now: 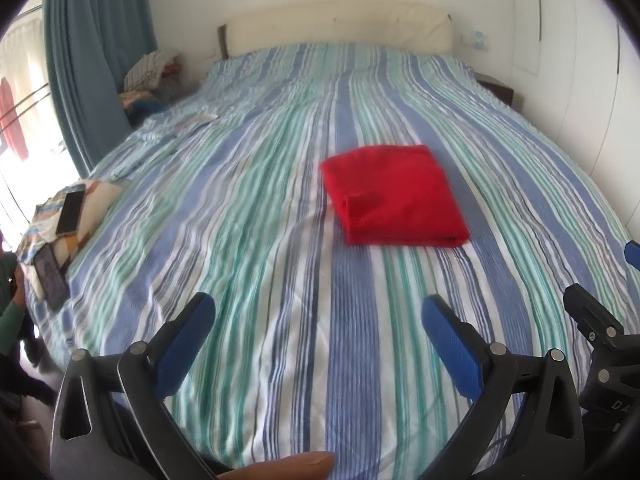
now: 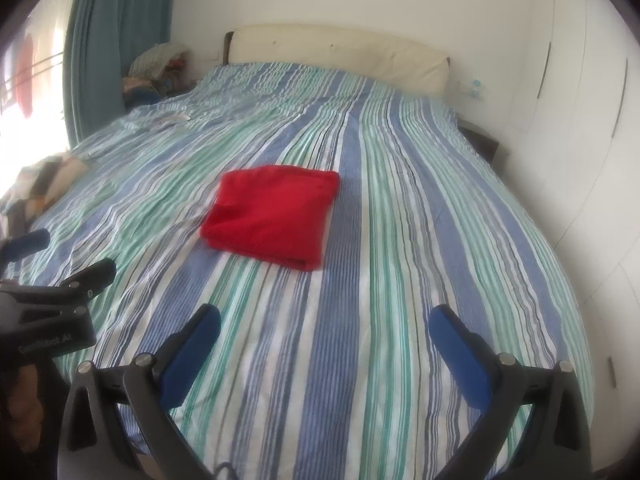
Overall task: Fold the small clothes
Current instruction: 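Place the folded sweater on the bed center and withdraw both grippers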
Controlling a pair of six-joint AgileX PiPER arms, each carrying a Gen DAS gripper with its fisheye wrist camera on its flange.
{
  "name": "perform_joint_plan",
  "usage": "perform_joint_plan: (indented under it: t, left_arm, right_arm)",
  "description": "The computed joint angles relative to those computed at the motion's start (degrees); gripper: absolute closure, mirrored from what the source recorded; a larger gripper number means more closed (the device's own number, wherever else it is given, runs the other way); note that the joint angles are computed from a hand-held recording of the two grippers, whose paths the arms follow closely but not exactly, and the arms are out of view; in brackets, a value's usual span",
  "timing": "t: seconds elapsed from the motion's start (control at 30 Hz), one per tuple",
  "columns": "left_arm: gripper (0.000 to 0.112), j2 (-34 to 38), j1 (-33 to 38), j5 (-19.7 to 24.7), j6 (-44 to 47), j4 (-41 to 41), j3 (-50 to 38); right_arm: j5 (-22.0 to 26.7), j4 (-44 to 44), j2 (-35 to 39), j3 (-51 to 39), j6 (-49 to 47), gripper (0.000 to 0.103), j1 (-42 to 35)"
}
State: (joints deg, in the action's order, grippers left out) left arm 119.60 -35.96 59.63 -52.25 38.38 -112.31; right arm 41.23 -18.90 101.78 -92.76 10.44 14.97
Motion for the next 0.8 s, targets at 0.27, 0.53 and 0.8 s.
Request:
perform_joint_plan:
  t: [0.27,0.53,0.8]
  left_arm:
    - [0.01,0.3,0.8,0.5,1.4,-2.6,-0.9]
    - [0.01,1.4,0.8,2.6,1.0,-1.5,-2.2]
    - [0.01,2.2,-0.2,3.3,2.8,-0.7,-3.3]
  right_arm:
    - [0.6,-1.0,0.3,-0.7,0.2,0.001,0.0]
    - [0.6,-1.5,0.5,-1.1,-0.3,0.001,0.3]
    - [0.5,-0.4,0.0,-0.4,-1.0,0.001,0.0]
